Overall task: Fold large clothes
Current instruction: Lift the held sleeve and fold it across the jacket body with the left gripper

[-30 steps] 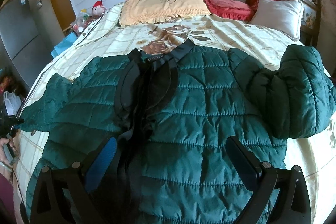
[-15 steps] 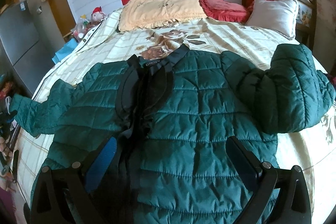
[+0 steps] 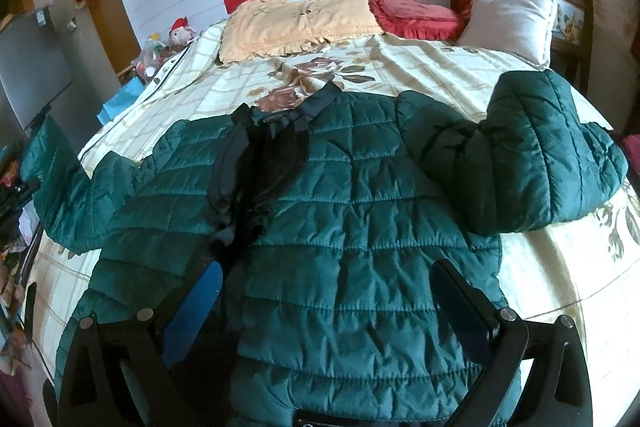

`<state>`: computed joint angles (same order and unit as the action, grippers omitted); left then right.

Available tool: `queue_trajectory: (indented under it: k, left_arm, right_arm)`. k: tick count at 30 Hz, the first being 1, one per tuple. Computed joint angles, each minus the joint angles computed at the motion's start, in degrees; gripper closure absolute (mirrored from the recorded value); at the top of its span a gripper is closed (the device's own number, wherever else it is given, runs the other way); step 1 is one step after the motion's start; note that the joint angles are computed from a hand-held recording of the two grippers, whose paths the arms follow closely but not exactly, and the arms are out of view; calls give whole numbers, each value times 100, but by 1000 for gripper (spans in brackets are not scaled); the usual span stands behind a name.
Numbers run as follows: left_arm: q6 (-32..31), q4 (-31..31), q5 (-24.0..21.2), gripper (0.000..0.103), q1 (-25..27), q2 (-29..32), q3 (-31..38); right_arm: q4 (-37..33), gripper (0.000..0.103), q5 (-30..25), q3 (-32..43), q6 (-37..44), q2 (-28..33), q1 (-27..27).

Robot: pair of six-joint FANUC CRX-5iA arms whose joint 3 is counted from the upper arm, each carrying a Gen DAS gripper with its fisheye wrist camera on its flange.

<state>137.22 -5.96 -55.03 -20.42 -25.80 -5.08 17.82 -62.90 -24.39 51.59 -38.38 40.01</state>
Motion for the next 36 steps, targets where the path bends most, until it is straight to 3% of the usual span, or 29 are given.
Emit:
queue_trajectory:
  k: [5,17,36]
  left_arm:
    - [200,-221,-43,96,-534,514,405]
    - [166,-298,-40,96,-1155,1423,1051]
    - [-489,398,38,96,-1690,2848,1962]
  right_arm:
    - [-37,0,-27,18,100,-26,-127]
    - [117,0,-139,68,315,414,-541]
    - [-94,0,-143,55,643,328,-874]
